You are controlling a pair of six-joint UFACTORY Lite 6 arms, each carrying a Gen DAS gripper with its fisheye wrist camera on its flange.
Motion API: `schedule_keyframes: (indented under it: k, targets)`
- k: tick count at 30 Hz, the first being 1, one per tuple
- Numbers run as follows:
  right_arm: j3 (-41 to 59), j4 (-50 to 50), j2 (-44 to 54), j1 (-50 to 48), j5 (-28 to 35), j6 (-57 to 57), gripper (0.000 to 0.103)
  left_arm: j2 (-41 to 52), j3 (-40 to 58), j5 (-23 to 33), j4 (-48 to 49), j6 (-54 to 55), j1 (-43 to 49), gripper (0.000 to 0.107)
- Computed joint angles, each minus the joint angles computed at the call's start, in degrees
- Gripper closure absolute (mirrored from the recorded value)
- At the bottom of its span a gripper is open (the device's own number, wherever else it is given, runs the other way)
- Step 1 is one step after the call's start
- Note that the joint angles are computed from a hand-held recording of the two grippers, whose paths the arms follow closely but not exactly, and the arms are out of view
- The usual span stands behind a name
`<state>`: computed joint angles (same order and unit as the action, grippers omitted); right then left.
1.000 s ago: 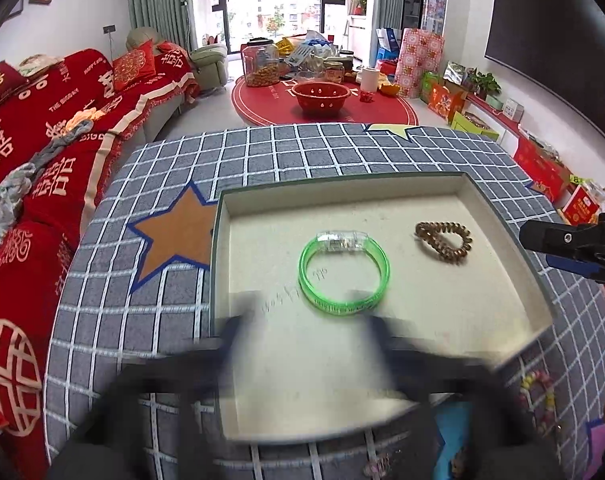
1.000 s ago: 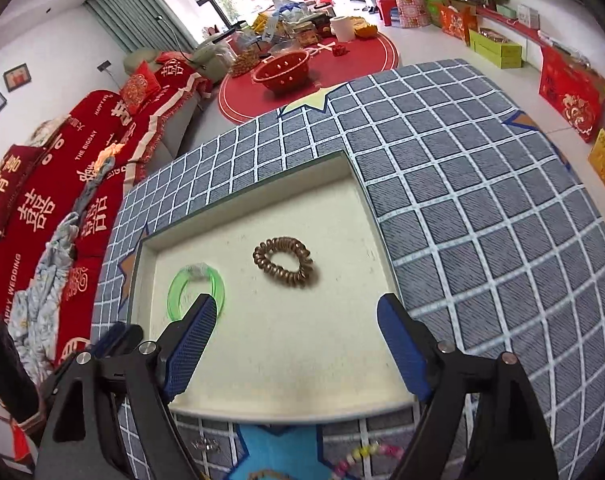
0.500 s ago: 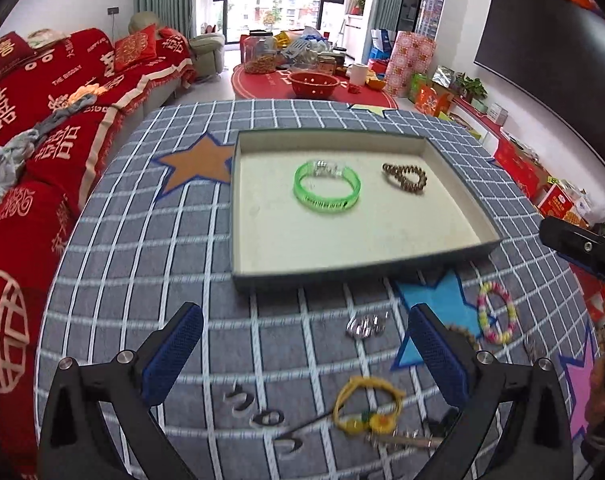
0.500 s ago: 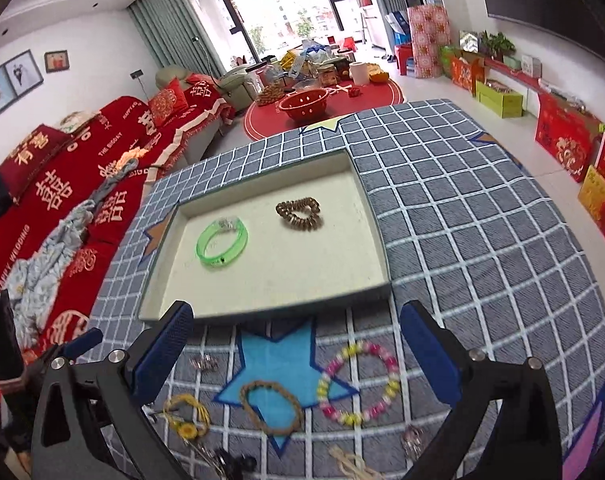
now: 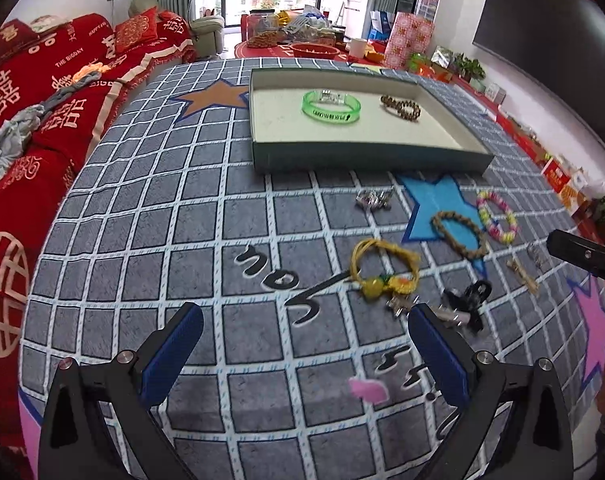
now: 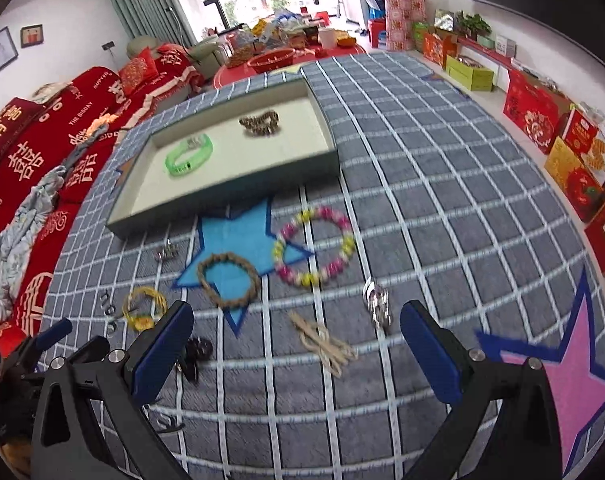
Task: Organize jewelry
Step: 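Withdraw both tools from the tray back over the jewelry, then grasp the yellow cord bracelet with the left tool while the right tool grasps the gold hairpin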
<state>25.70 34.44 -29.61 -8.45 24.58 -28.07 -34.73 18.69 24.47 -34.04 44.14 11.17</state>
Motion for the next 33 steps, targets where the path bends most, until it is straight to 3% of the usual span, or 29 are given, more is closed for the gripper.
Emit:
schedule_keyframes:
  k: [4,11,18,24,26,29,33]
  targets:
    - [-5.34,-4.38,-4.8,-0.53,1.02,3.38,0.0,-2.82,-0.69,-0.28,8.2,-7.22,-0.61,0.004]
    - [-11.23,-9.37,-10.84,-2.72,2.35,6.33,0.0,0.87,0.5,3.02,0.77,2.21,3.76,0.004]
    - [-10.8,-10.96,-10.18,-3.04,1.39,7.09,0.001,5.4,3.75,-0.61,5.19,-5.75,-0.97,0.004]
    - [-7.52,-13.91,-5.7,2.05,-2.07,9.65,0.018,9.94,7.76,-1.52,2.25,-4.52,-2.89,0.004]
    - [-6.22,-15.85,-2.84,4.21,-3.57,11.39,0.032,11.46,8.86,-1.76,1.36,-4.0,-3.67,0.004]
    - [-4.49,-18.32,0.91,6.98,-5.71,12.83,0.038,13.55,10.14,-1.51,-0.64,-2.16,-4.42,0.004]
    - [-2.25,-21.55,5.99,9.41,-8.53,14.75,0.038,16.0,10.94,-2.66,-1.49,-1.68,-6.27,0.004]
